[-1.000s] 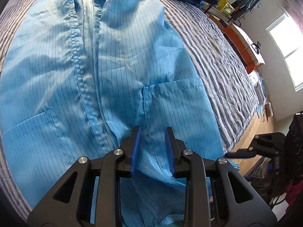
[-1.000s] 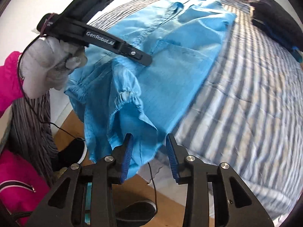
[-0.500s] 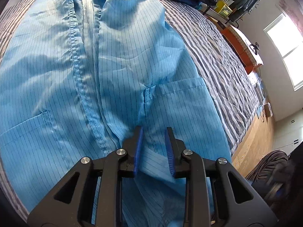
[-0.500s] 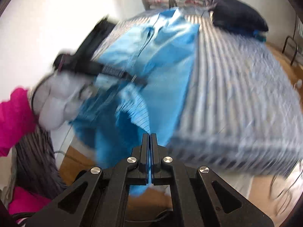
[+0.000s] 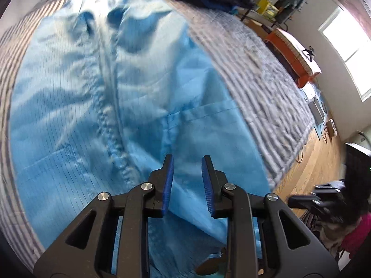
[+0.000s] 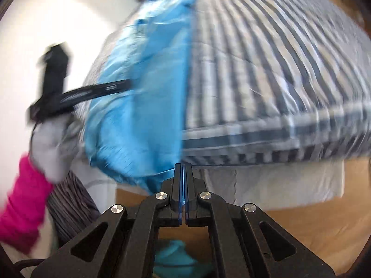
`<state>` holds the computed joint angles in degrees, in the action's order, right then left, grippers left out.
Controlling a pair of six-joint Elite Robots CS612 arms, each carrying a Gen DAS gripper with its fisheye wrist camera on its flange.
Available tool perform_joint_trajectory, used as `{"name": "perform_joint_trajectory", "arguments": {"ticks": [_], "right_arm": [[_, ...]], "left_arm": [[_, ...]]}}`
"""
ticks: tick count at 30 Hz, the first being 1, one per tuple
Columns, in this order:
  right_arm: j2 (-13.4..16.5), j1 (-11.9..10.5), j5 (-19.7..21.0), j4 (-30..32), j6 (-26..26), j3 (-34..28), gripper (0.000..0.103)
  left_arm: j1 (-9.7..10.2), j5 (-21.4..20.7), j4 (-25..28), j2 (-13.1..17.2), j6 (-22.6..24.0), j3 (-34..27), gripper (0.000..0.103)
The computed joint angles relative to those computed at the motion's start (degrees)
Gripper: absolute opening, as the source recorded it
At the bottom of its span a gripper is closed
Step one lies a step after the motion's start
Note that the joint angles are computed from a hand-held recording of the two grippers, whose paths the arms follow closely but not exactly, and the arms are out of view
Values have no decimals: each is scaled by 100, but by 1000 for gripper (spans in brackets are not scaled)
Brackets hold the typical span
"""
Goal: Fold large clothes
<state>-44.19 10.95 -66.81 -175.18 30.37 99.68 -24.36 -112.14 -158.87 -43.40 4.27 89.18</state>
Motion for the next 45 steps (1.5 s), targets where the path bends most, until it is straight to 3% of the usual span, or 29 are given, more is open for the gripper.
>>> {"name": "perform_joint_trajectory", "arguments": {"ticks": [5,10,14,17,21,22,25,27,30,34,38,39,41,43,45], "right_arm": [[283,-49,334,-37,627,-189,4],[486,-30,623,-276,923,-330,4],[476,0,686,-398,731,-360,4],[518,23,693,-402,651,-412,4],[562,32,786,-557,681,-412,4],[544,34,795,-632,667,-372,4],[527,86,846,-780,642,-345,4],[558,154,855,-788,566,-403,4],[516,212,875,-606,197,-430,4],[275,344,390,-177,-1056,-367,4],[156,366,219,-28,-1996,-422,4],[153,365,199,28,-2231,-471,7],[169,375,76,131,-2556,-563,24],[247,363,99,169,-2771,-711,27],[348,296,406,171,-2869,-842,27]], "left_arm": [[-111,-137,274,-132,223,11,27],[-343,-9,664,-201,486,-25,44],[-660,666,1090,-195,758,-116,54],[-859,1333,1418,-122,741,-221,55],[-894,1550,1521,-47,597,-274,54],[-889,1573,1468,-49,629,-254,52],[-868,1632,1353,-56,745,-210,28],[-807,1440,1382,-41,751,-252,7],[-696,1198,1141,-77,676,-198,2],[-507,1021,728,-247,775,29,2],[-306,841,608,-343,641,66,2],[-280,861,584,-349,631,64,2],[-215,895,529,-361,653,70,1],[-184,874,468,-347,673,70,1],[-118,835,447,-355,717,77,1]]}}
